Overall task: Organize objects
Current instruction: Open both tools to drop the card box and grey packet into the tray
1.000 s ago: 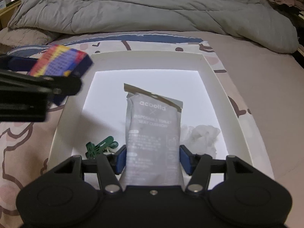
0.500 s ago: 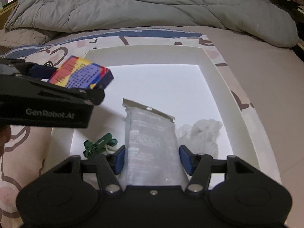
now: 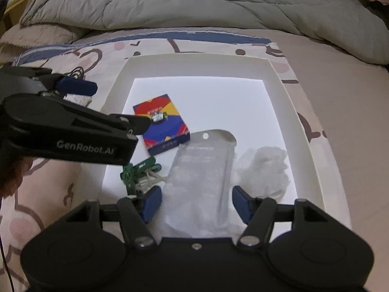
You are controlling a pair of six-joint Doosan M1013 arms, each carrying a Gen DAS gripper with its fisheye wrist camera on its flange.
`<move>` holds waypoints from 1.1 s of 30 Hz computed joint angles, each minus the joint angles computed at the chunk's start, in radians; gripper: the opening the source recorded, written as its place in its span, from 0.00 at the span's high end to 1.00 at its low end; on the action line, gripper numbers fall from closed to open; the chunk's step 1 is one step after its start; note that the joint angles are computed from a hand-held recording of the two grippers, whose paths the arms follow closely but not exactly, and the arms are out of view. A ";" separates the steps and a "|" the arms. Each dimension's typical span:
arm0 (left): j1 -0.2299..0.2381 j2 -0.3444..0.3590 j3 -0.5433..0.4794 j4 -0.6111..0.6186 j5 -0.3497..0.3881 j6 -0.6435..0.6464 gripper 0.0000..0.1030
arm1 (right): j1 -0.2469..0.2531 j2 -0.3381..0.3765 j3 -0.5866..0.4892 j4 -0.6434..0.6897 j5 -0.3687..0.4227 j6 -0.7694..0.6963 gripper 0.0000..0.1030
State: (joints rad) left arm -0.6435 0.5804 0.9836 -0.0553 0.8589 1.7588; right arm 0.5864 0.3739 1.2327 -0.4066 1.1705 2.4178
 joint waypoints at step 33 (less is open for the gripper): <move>-0.039 0.033 -0.012 0.078 0.062 0.006 0.49 | -0.020 0.004 0.045 -0.009 0.056 0.061 0.65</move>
State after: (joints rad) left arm -0.6826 0.6138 0.9718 0.0223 0.9213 1.7644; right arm 0.5664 0.3778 1.2773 -0.4159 1.2269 2.4788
